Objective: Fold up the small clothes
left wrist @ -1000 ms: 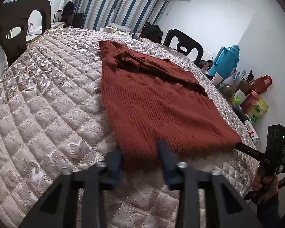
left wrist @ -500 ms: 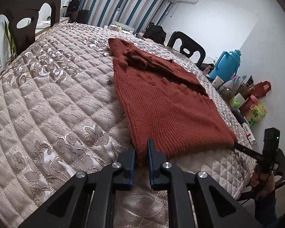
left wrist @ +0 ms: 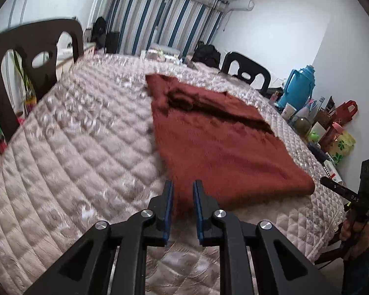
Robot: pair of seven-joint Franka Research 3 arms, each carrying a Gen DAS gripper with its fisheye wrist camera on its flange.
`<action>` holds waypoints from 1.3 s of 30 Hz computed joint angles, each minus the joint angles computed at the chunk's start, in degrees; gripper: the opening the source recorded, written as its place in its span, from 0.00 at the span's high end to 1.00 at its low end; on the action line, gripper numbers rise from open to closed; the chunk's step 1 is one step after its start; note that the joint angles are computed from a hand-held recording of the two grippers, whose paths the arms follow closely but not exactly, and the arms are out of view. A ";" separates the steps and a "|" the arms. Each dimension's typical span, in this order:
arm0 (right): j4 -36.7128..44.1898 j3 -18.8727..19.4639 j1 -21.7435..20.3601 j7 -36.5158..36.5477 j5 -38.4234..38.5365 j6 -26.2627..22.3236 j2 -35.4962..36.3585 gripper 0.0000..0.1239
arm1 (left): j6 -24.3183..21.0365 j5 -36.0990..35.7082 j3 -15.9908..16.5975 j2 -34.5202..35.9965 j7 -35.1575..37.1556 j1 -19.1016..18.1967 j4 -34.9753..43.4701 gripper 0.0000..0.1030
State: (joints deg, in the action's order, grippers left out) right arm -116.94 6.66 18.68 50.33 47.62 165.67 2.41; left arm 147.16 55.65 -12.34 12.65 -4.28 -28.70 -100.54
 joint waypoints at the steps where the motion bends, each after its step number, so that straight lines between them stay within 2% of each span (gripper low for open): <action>1: 0.63 0.37 0.24 -1.30 0.67 -0.08 0.36 0.82 | 0.00 0.48 0.05 0.28 -0.03 -0.15 0.66 0.78; 3: 2.00 0.57 1.22 1.30 -4.41 -0.12 1.90 0.82 | 0.67 0.87 0.10 1.38 0.42 -0.35 2.24 0.71; 5: 3.36 0.70 2.22 4.94 -10.23 0.33 3.80 0.82 | 1.28 -0.55 -0.06 3.50 3.09 -0.51 4.86 0.71; 11: 6.89 2.18 4.40 7.44 -18.09 0.31 7.84 0.82 | -0.38 -7.06 0.36 10.91 14.37 -2.58 14.06 0.70; 13: 8.24 0.15 6.32 12.81 -25.60 -1.27 9.43 0.82 | -3.64 -11.71 0.03 13.65 19.88 -2.92 17.34 0.67; 14: 9.12 -2.36 8.25 18.70 -32.18 -2.67 10.45 0.82 | -6.14 -14.31 0.80 14.79 21.86 -3.89 18.90 0.67; 15: 9.58 -3.61 8.92 22.26 -36.33 -3.41 11.19 0.83 | -5.77 -12.90 1.37 14.69 20.92 -4.43 18.45 0.67; 16: 8.74 -2.86 8.23 22.39 -36.46 -2.16 10.88 0.83 | -5.70 -12.37 2.09 14.28 20.67 -5.18 18.02 0.67; 20: 5.88 2.48 3.04 14.12 -27.08 -0.18 8.23 0.82 | -6.74 -13.02 2.70 13.58 20.60 -6.14 17.95 0.66; 21: 5.75 2.69 3.02 13.47 -26.33 0.44 8.09 0.82 | -7.52 -12.86 2.84 13.84 20.87 -6.47 18.67 0.66; 24: 6.57 1.79 3.97 14.80 -27.15 2.15 8.67 0.82 | -9.54 -12.36 3.36 14.94 21.18 -7.25 20.96 0.66; 27: 9.10 -2.51 7.51 23.59 -36.03 1.88 10.65 0.82 | -12.90 -12.30 3.96 15.69 21.47 -7.81 22.80 0.66; 30: 10.19 -3.20 7.74 26.80 -39.71 1.93 11.70 0.82 | -15.52 -11.20 4.41 15.32 20.89 -8.26 22.66 0.65; 31: 10.65 -3.49 7.79 27.78 -40.64 1.21 12.17 0.82 | -15.49 -11.51 4.22 15.01 20.56 -7.91 21.95 0.65; 32: 12.07 -5.23 8.90 30.96 -43.47 -1.61 13.22 0.82 | -15.17 -11.92 3.97 14.87 20.37 -7.48 21.39 0.65; 33: 12.88 -5.02 8.36 31.74 -43.64 -3.19 13.82 0.82 | -14.90 -11.72 3.95 14.56 19.90 -7.36 20.69 0.65; 35: 12.37 -1.66 5.07 28.33 -38.58 -2.42 13.29 0.82 | -14.65 -10.98 3.87 14.21 19.46 -7.37 20.11 0.65; 39: 10.27 -0.28 3.04 26.02 -35.02 -1.92 11.52 0.82 | -12.65 -10.29 3.48 11.99 17.79 -6.64 16.78 0.65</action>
